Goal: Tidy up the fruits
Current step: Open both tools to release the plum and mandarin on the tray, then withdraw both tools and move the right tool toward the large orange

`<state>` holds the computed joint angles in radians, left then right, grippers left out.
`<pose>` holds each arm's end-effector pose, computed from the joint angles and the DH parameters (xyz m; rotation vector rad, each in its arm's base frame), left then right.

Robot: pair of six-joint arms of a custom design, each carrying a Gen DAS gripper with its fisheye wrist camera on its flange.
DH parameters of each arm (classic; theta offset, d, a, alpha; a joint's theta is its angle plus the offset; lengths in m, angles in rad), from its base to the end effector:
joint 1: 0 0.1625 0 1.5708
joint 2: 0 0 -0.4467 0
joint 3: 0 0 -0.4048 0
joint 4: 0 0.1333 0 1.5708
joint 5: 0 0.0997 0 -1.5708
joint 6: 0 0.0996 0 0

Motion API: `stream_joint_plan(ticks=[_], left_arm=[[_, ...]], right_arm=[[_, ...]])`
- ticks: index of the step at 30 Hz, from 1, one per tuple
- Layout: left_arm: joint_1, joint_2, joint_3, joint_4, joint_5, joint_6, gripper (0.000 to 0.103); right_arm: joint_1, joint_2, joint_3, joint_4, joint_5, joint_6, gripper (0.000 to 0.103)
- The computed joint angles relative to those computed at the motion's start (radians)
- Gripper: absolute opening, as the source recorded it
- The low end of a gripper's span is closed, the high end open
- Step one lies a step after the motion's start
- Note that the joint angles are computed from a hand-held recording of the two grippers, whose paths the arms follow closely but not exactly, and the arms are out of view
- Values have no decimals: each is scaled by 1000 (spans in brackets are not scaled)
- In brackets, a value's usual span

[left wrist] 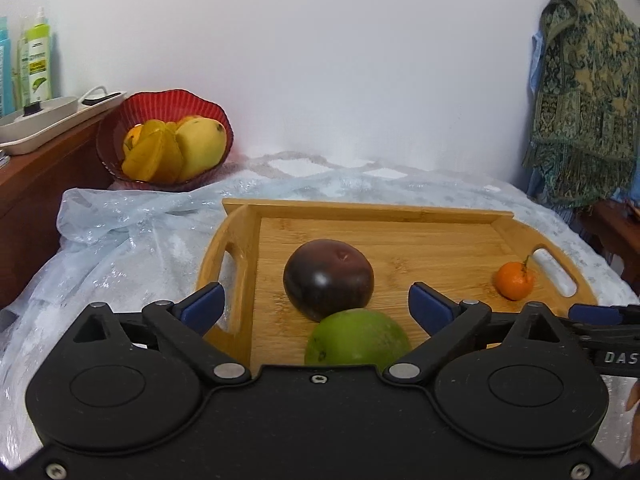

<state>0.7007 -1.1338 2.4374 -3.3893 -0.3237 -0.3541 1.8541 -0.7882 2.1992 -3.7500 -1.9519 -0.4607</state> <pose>-0.1576 -0.4309 0.1983 0.1469 2.0711 -1.2827 0.2365 -0.4679 0.0824 0.7372 -2.4330 0.9771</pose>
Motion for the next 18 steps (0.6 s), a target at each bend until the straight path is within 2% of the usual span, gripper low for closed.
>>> stream_joint_plan(ticks=[6, 9, 12, 18], left_arm=[[-60, -13, 44, 0, 27, -55, 101], [-95, 0, 65, -6, 64, -77, 101], [-136, 17, 101, 5, 107, -171, 101], [-209, -54, 174, 329, 128, -504, 101]], right_arm=[[2, 3, 45, -92, 19, 15, 89], [7, 11, 74, -167, 28, -12, 89], [8, 19, 104, -248, 47, -34, 90], [-10, 23, 191, -365, 94, 8, 90]])
